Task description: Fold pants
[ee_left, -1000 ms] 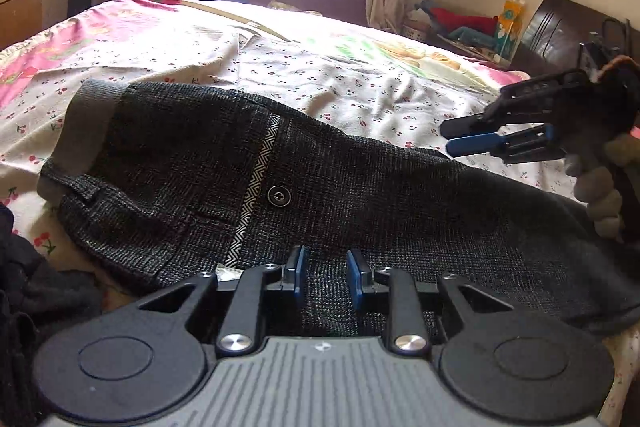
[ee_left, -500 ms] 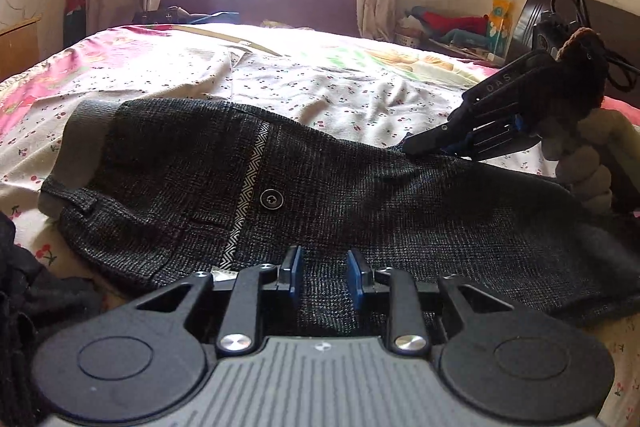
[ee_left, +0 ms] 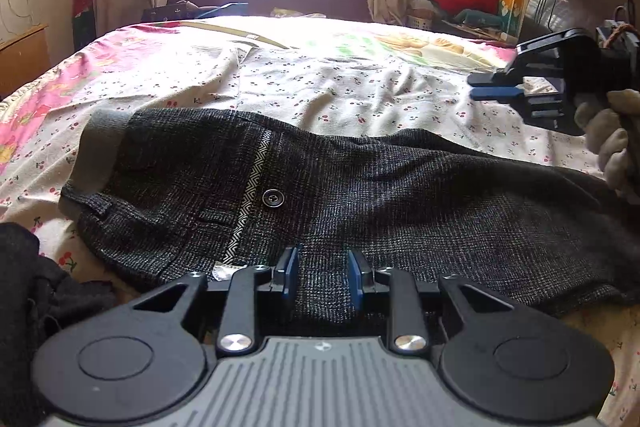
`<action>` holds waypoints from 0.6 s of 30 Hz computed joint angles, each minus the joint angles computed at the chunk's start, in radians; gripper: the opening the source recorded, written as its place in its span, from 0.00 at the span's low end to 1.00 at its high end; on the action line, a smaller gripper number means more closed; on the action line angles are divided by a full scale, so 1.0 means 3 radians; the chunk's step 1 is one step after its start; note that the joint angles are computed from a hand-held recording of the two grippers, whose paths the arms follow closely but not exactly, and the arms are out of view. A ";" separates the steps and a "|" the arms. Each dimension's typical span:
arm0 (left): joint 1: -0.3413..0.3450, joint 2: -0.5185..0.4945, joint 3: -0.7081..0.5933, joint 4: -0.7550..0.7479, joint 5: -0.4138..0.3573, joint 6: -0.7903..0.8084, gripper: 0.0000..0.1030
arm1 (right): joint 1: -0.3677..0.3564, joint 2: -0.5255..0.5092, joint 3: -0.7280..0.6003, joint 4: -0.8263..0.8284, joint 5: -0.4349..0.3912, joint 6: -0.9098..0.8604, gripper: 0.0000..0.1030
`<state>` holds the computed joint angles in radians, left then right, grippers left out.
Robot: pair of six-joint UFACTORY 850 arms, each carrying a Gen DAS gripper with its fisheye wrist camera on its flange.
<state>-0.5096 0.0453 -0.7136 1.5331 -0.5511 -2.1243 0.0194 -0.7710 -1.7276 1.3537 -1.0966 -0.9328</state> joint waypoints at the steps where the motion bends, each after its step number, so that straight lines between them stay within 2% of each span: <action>1: -0.0047 0.0003 -0.0026 -0.0041 -0.0039 0.0072 0.39 | -0.0106 0.0104 0.0131 0.0078 -0.0095 -0.0077 0.13; 4: -0.0174 -0.0029 -0.0137 0.0034 -0.0062 0.0054 0.40 | -0.0540 0.0644 0.0836 0.0170 -0.0065 -0.0485 0.13; 8: -0.0305 -0.0288 -0.0447 0.0132 0.0083 0.0095 0.40 | -0.1242 0.1226 0.1670 0.0154 0.0016 -0.0382 0.16; 9: -0.0332 -0.0362 -0.0528 0.0134 0.0131 0.0160 0.40 | -0.1413 0.1371 0.1851 0.0126 0.0128 -0.0378 0.20; 12: -0.0404 -0.0607 -0.0815 0.0109 0.0379 0.0363 0.40 | -0.1747 0.1694 0.2227 0.0277 0.0593 -0.0628 0.27; 14: -0.0457 -0.0742 -0.0998 0.0010 0.0501 0.0512 0.40 | -0.1779 0.1784 0.2306 0.0358 0.0895 -0.0930 0.27; 16: -0.0510 -0.0818 -0.1118 -0.0101 0.0523 0.0629 0.40 | -0.1706 0.1872 0.2370 0.0458 0.1220 -0.1443 0.27; 17: -0.0531 -0.0836 -0.1151 -0.0135 0.0540 0.0648 0.40 | -0.1673 0.1892 0.2382 0.0489 0.1282 -0.1683 0.29; 18: -0.0538 -0.0851 -0.1179 -0.0169 0.0569 0.0657 0.40 | -0.1637 0.1908 0.2395 0.0500 0.1325 -0.1841 0.35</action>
<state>-0.6708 -0.2100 -1.0673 1.4822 -0.3805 -1.9272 -0.4718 -0.1987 -1.0091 1.5036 -0.6990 -1.4852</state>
